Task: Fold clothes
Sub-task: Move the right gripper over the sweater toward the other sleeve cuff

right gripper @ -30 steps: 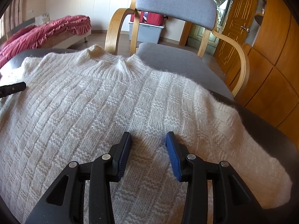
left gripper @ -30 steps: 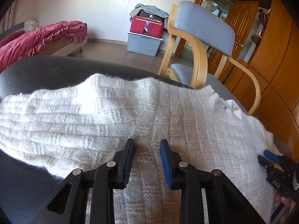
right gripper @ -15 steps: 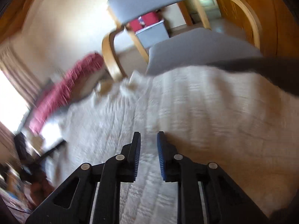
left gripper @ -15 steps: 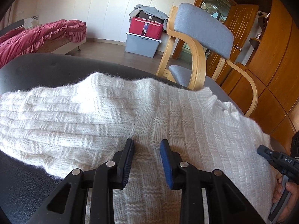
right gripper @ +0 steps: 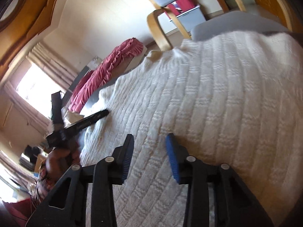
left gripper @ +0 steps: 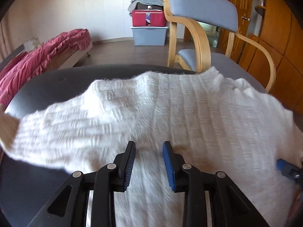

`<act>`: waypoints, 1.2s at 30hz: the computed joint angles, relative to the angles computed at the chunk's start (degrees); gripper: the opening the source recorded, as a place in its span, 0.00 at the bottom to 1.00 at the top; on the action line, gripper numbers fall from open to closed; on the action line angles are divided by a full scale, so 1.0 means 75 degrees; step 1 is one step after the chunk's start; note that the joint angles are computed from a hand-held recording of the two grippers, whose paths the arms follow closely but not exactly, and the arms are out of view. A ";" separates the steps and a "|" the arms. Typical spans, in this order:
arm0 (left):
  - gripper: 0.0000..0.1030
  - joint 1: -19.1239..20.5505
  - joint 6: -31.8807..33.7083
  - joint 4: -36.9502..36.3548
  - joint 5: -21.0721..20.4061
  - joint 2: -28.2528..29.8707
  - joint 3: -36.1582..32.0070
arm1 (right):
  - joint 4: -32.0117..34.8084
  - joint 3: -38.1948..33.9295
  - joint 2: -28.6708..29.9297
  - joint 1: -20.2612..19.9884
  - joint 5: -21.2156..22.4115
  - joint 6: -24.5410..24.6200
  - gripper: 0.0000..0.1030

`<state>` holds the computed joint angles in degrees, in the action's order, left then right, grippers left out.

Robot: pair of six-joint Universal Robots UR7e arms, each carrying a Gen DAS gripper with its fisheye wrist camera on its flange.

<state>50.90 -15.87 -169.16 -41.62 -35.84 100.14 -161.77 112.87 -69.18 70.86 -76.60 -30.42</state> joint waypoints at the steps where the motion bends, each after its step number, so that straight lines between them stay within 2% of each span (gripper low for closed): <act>1: 0.29 0.0003 -0.0117 -0.0357 -0.0723 -0.0150 0.0257 | -0.0064 0.0017 0.0017 0.0040 -0.0032 0.0024 0.35; 2: 0.29 0.0005 -0.0191 -0.0609 -0.1360 -0.0245 0.0480 | -0.0110 0.0030 0.0021 0.0083 -0.0106 0.0020 0.35; 3: 0.29 0.0016 -0.0138 -0.0551 -0.1677 -0.0264 0.0604 | -0.0160 0.0043 0.0026 0.0128 -0.0187 0.0016 0.35; 4: 0.29 -0.0002 0.0129 -0.0659 -0.1674 -0.0190 0.0742 | -0.0190 0.0059 0.0030 0.0143 -0.0223 0.0021 0.35; 6: 0.28 -0.0194 0.0972 -0.1431 -0.1187 -0.0028 0.1068 | -0.0265 0.0100 0.0035 0.0163 -0.0269 0.0022 0.35; 9: 0.29 -0.0313 0.0921 -0.1526 -0.0702 -0.0137 0.1348 | -0.0431 0.0142 0.0067 0.0238 -0.0447 0.0049 0.35; 11: 0.29 -0.0212 0.0859 -0.1684 -0.0931 -0.0230 0.1446 | -0.0877 0.0174 0.0110 0.0473 -0.1254 0.0028 0.35; 13: 0.29 -0.0110 0.0809 -0.1784 -0.1215 -0.0302 0.1480 | -0.1874 0.0416 0.0172 0.0852 -0.2333 -0.0148 0.36; 14: 0.30 -0.0083 0.0792 -0.1815 -0.1296 -0.0322 0.1490 | -0.2032 0.0607 0.0084 0.1008 -0.2463 -0.0222 0.36; 15: 0.31 -0.0079 0.0793 -0.1842 -0.1332 -0.0328 0.1502 | -0.2083 0.0797 -0.0054 0.1063 -0.2315 -0.0359 0.36; 16: 0.31 -0.0078 0.0799 -0.1840 -0.1362 -0.0333 0.1500 | -0.1821 0.0992 -0.0236 0.1031 -0.1847 -0.0465 0.36; 19: 0.34 -0.0078 0.0812 -0.1818 -0.1424 -0.0370 0.1504 | -0.0769 0.1271 -0.0492 0.0832 -0.1042 -0.0736 0.38; 21: 0.34 -0.0060 0.0807 -0.1844 -0.1486 -0.0388 0.1519 | -0.0703 0.1351 -0.0408 0.0677 -0.1181 -0.0796 0.37; 22: 0.34 -0.0045 0.0799 -0.1863 -0.1532 -0.0400 0.1527 | -0.0589 0.1394 -0.0541 0.0527 -0.0883 -0.0723 0.37; 23: 0.34 -0.0028 0.0789 -0.1881 -0.1583 -0.0412 0.1532 | -0.0641 0.1441 -0.0670 0.0411 -0.0838 -0.0468 0.37; 24: 0.34 -0.0009 0.0782 -0.1894 -0.1628 -0.0417 0.1528 | -0.1012 0.1529 -0.0742 0.0375 -0.1112 -0.0303 0.39; 25: 0.34 0.0005 0.0778 -0.1905 -0.1662 -0.0423 0.1525 | -0.1358 0.1632 -0.0851 0.0256 -0.1282 -0.0327 0.33; 26: 0.34 0.0014 0.0774 -0.1912 -0.1685 -0.0428 0.1525 | -0.1383 0.1716 -0.1002 0.0103 -0.1132 -0.0131 0.33; 27: 0.34 0.0018 0.0772 -0.1916 -0.1698 -0.0430 0.1524 | -0.1179 0.1776 -0.1230 -0.0190 -0.0663 -0.0072 0.33; 29: 0.34 0.0019 0.0769 -0.1914 -0.1701 -0.0429 0.1521 | -0.1501 0.1972 -0.1553 -0.0490 -0.0487 0.0064 0.34; 31: 0.34 0.0018 0.0777 -0.1903 -0.1691 -0.0421 0.1507 | -0.1703 0.2165 -0.1983 -0.0829 -0.0307 0.0116 0.44; 33: 0.35 0.0015 0.0785 -0.1893 -0.1685 -0.0412 0.1494 | -0.2054 0.2320 -0.2283 -0.1078 -0.0292 0.0398 0.49; 34: 0.35 0.0015 0.0787 -0.1888 -0.1683 -0.0411 0.1491 | -0.2277 0.2370 -0.2428 -0.1199 -0.0359 0.0592 0.51; 36: 0.35 0.0015 0.0791 -0.1884 -0.1683 -0.0409 0.1487 | -0.2736 0.2327 -0.2587 -0.1325 -0.0865 0.1043 0.54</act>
